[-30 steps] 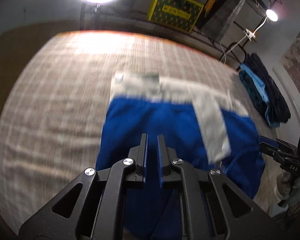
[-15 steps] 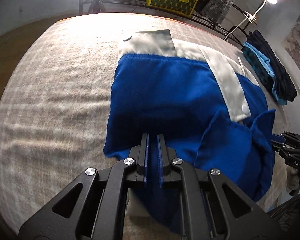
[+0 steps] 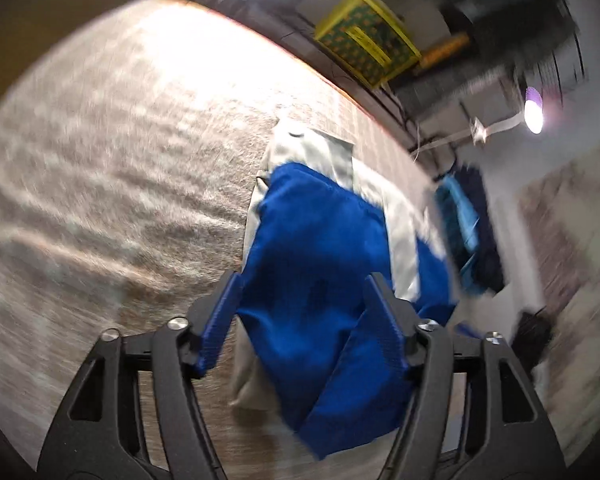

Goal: Fold large clothes
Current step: 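Grasp the folded jacket bundle with both tools from its sides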

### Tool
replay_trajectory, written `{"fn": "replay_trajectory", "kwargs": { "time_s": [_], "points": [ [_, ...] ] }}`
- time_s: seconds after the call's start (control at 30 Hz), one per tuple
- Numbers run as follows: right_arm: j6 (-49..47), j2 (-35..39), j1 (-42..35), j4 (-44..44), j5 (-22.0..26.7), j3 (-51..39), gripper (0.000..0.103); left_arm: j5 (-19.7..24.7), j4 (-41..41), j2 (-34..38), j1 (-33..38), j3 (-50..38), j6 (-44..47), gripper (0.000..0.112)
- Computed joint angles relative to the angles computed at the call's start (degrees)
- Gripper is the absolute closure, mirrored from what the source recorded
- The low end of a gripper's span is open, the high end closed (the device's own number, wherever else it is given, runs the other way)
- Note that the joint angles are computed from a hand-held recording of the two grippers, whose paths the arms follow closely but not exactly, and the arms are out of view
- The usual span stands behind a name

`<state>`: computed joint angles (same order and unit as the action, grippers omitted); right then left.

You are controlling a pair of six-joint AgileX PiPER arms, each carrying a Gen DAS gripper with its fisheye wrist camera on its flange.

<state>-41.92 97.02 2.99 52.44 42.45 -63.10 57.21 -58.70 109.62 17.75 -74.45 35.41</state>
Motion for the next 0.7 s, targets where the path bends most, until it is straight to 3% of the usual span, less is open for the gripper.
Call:
{"fn": "replay_trajectory", "kwargs": {
  "time_s": [0.2,0.5,0.7],
  "points": [
    [-1.08,6.58,-3.11,7.93,1.61,-2.39,0.019,5.7,-2.13,8.76,1.46,-5.13,-4.09,0.042],
    [1.89,16.47,-4.14,10.98,3.75,-9.87,0.017,7.45,-3.22,14.67,1.08,-9.42,-7.1,0.042],
    [2.3,20.49,-3.73,12.89,5.16,-13.21,0.021,7.92,-4.59,16.61,0.73,-11.62,-5.99,0.042]
  ]
}}
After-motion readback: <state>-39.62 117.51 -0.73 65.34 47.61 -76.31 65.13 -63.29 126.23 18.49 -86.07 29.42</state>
